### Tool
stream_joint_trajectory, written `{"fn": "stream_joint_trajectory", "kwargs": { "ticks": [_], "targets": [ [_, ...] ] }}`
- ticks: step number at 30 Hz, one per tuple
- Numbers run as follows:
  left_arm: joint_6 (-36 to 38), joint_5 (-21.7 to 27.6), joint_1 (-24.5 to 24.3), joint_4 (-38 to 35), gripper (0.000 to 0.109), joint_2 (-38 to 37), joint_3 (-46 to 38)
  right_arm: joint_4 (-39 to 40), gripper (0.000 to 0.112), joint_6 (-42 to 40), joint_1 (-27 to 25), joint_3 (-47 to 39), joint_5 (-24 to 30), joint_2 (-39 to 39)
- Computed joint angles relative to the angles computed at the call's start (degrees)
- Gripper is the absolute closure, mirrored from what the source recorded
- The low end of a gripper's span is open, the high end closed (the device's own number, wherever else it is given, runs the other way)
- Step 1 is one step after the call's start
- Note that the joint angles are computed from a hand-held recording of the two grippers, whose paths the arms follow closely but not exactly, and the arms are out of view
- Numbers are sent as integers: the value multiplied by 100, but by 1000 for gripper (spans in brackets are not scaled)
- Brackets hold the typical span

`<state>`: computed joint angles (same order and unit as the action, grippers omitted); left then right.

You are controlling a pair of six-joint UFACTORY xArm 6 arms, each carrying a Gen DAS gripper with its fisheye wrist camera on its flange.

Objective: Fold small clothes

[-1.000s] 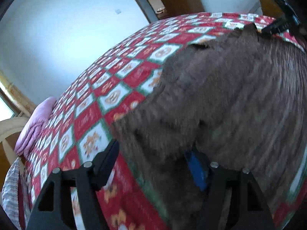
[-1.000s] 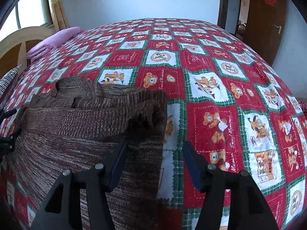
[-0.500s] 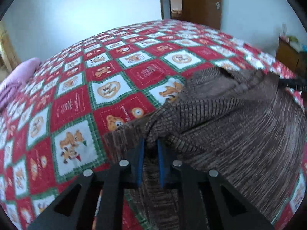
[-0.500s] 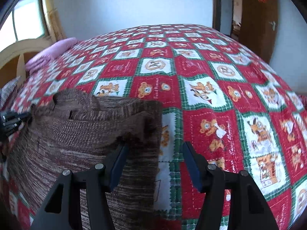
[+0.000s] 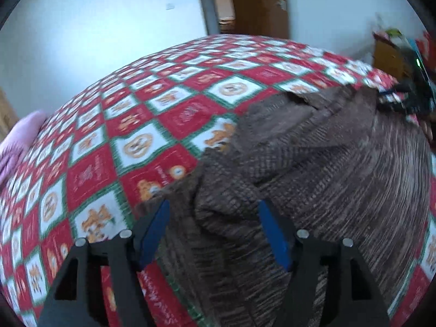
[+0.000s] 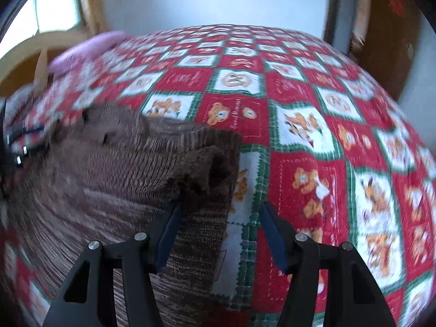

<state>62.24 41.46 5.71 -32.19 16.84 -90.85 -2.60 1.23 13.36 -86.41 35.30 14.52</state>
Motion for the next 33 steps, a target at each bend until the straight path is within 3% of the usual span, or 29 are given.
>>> {"fn": "stream_joint_trajectory", "kwargs": {
  "ticks": [1,5,8,9,10,14,17,18,19,20,21,25,28,33],
  "targets": [
    [66,146,-10,7,41,50,-77,-162,52,-79,24,-40,-9,27],
    [186,314,-67,-104,88,127,-172,-352,52,-499,86,-413,44,255],
    [32,350,-8,-359,93,144,-239,-400,54,-882,171,-804,98,535],
    [-87,437,45,-474,93,191,-330,-422,82,-907,188,-926,152,610],
    [-218,577,117,-610,93,267,-458,-464,97,-856,196,-1173,301,761],
    [-1042,938,289,-604,93,629,-904,-214,100,-305,49,-1931,527,1232],
    [-1521,1072,357,-661,84,726,-1007,-404,100,401,-57,-2384,615,1544],
    [-1668,1057,364,-624,81,721,-990,-264,95,553,-118,-2460,603,1599],
    [-1745,962,356,-571,73,679,-916,-259,88,708,-142,-2526,681,1634],
    [-1795,828,342,-521,66,618,-813,-294,71,846,-156,-2579,778,1653],
    [-1831,646,333,-482,63,499,-635,-245,66,878,-176,-2554,818,1629],
    [-1925,-5,319,-255,46,177,-149,23,66,561,-108,-1659,491,1032],
    [-2043,-392,401,-278,43,-5,93,108,66,357,58,-1100,309,631],
    [-1949,-637,440,-327,34,-355,600,591,66,-281,519,-1193,589,609]
  ]
}}
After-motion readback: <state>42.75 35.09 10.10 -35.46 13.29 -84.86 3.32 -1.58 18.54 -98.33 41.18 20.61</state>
